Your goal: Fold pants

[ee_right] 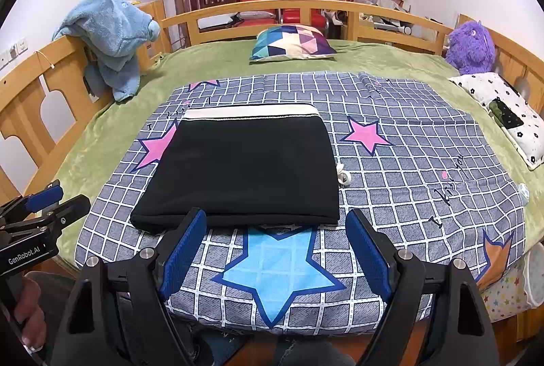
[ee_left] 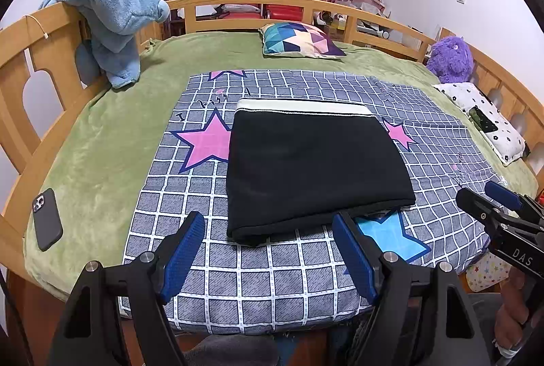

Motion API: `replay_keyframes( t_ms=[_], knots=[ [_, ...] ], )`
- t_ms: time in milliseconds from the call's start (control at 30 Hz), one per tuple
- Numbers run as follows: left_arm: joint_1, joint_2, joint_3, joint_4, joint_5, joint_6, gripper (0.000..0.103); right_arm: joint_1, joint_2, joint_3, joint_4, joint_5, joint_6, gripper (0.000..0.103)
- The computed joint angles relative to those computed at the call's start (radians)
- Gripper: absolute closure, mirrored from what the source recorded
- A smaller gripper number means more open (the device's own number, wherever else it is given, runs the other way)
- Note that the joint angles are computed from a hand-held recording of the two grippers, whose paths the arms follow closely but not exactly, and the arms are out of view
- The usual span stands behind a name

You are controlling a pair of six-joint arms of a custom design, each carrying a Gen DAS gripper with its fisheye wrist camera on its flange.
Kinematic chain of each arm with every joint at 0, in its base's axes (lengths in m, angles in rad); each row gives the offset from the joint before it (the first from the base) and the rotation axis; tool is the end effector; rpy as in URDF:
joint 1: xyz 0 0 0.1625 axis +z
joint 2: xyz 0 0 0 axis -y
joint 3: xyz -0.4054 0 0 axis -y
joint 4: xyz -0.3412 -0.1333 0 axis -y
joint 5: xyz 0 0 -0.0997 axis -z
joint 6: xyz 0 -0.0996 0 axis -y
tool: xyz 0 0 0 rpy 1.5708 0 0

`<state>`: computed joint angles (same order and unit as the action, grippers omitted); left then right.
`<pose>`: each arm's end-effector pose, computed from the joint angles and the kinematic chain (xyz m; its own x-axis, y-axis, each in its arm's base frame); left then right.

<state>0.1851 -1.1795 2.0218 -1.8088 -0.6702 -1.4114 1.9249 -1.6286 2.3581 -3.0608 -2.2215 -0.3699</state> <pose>-0.3824 -0.2866 0.1751 -0.7473 -0.0396 -0.6633 0.4476 0.7077 -0.5465 0.1925 -0.3103 0.3511 -0.7400 -0.1378 0.6584 -0.5564 0.6754 -0.4840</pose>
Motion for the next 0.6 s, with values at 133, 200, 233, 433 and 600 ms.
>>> replay_keyframes(
  t_ms=[133,200,233,433,600],
  knots=[
    [0.000,0.000,0.000,0.000,0.001,0.000,0.027,0.000,0.001,0.000,-0.001,0.000,0.000,0.020],
    [0.000,-0.002,0.001,-0.002,-0.001,0.003,0.027,0.000,0.002,0.000,-0.001,-0.001,0.001,0.020],
    [-0.001,-0.002,0.001,-0.001,0.000,0.002,0.027,0.001,0.002,0.000,-0.001,-0.002,0.002,0.020],
    [0.000,-0.001,0.001,0.000,0.001,0.000,0.027,0.000,0.003,0.002,-0.006,0.001,-0.005,0.020],
    [0.001,-0.007,0.011,-0.026,-0.004,0.014,0.027,0.001,0.004,0.002,-0.008,0.001,-0.004,0.020]
  ],
)
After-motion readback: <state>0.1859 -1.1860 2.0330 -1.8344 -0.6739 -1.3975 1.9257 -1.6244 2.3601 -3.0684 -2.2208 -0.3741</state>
